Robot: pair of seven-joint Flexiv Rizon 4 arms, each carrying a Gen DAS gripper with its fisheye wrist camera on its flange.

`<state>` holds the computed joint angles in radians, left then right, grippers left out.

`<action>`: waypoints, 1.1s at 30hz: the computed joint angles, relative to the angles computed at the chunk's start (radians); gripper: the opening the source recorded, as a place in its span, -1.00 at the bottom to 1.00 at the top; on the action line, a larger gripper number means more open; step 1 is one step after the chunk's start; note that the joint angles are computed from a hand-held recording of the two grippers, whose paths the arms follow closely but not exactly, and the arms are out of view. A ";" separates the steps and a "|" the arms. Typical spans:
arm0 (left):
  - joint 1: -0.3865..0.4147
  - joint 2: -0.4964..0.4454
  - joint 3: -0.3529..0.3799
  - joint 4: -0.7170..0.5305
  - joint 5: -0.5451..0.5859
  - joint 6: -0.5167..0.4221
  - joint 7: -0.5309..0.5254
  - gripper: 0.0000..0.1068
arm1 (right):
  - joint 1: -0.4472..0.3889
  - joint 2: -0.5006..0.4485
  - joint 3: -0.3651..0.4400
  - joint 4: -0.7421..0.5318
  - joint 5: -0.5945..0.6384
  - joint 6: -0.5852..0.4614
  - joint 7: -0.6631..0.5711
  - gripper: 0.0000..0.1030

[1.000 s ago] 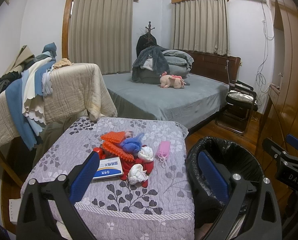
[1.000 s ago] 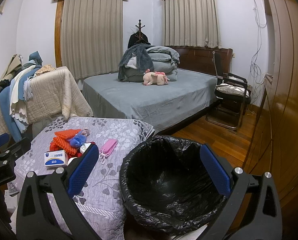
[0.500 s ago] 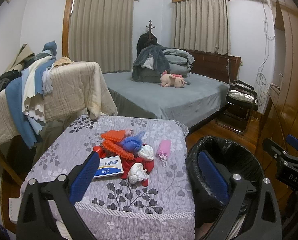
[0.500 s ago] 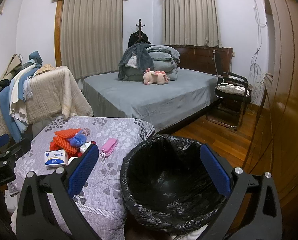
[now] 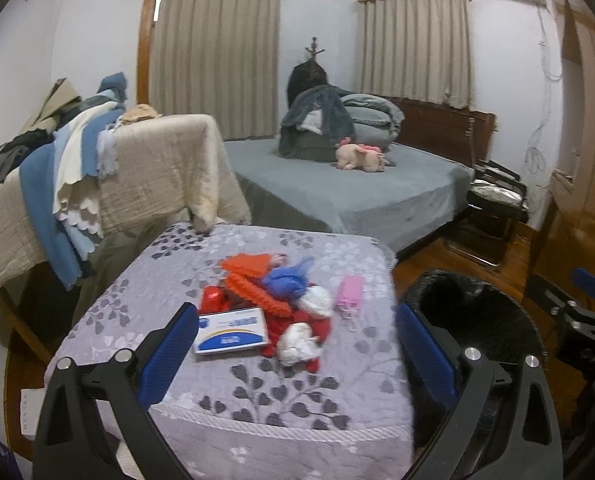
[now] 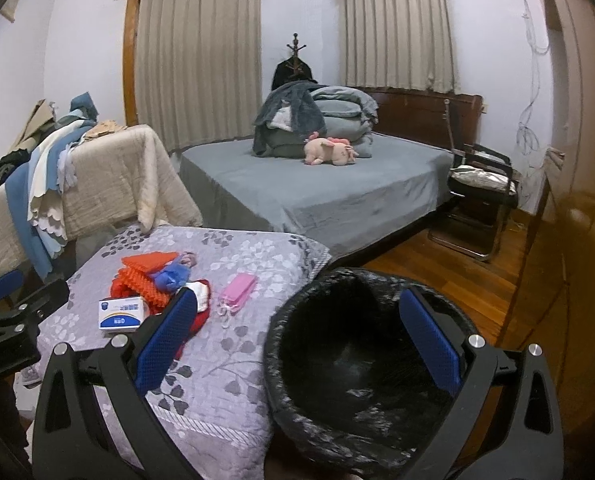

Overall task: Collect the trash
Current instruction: 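Reach the left tool to the alcohol-pad box while the right tool reaches the white tissue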

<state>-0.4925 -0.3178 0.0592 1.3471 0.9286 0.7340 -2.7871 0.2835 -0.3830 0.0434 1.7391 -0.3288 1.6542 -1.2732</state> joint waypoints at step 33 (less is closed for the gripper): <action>0.223 -0.040 0.075 0.226 -0.161 0.180 0.087 0.62 | 0.072 -0.398 0.251 -0.412 0.137 -0.332 -0.310 0.22</action>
<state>-0.2699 -0.3577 0.1342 1.5735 0.7672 0.9139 -2.7003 0.3560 -0.7815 0.2942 1.3276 -0.1918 1.3218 -1.5833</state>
